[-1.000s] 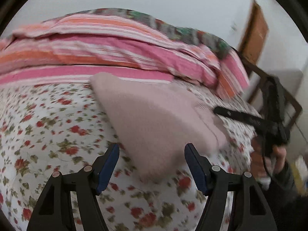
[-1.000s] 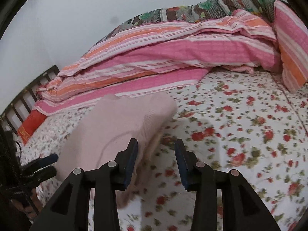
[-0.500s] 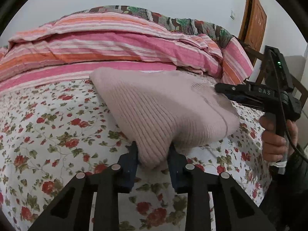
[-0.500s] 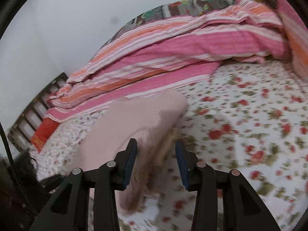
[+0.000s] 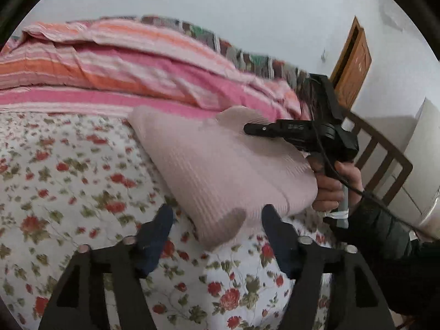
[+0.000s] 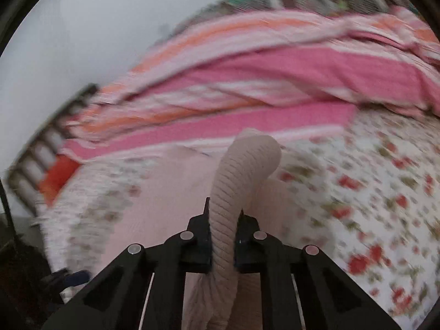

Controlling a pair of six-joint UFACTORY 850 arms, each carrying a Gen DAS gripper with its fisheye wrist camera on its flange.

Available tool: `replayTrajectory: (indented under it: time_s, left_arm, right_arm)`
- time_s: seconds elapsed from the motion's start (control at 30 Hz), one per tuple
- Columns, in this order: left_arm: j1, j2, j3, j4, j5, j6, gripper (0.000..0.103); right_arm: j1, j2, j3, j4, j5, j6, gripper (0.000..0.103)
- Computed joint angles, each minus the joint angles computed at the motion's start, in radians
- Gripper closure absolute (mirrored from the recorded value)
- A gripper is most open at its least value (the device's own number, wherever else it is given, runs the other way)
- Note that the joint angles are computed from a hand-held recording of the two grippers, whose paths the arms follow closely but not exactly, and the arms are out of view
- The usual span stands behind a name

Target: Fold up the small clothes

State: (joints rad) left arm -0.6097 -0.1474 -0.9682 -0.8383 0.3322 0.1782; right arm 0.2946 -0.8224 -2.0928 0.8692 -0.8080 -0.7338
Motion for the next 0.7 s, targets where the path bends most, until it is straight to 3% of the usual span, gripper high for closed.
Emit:
replayTrajectory:
  time_s: [0.07, 0.13, 0.23, 0.33, 0.43, 0.7]
  left_arm:
    - [0.004, 0.002, 0.003, 0.022, -0.001, -0.032, 0.038]
    - [0.006, -0.008, -0.008, -0.011, -0.014, 0.0, 0.038]
    - [0.002, -0.021, -0.026, -0.087, -0.031, 0.093, 0.038]
    - [-0.003, -0.029, -0.038, -0.135, -0.037, 0.158, 0.038]
    - [-0.004, -0.031, -0.044, -0.168, -0.031, 0.187, 0.038]
    - [0.0, -0.031, -0.051, -0.291, 0.017, 0.236, 0.037]
  right_arm:
    - [-0.032, -0.055, -0.083, 0.189, -0.169, -0.058, 0.092]
    - [-0.043, -0.114, -0.17, 0.232, -0.231, 0.0, 0.092]
    - [-0.01, -0.099, -0.134, 0.003, -0.069, 0.106, 0.091]
    - [0.014, -0.128, -0.175, -0.271, -0.047, 0.271, 0.079]
    - [0.006, -0.058, -0.078, -0.264, 0.019, 0.241, 0.066]
    - [-0.018, 0.158, 0.221, -0.216, 0.123, 0.156, 0.065]
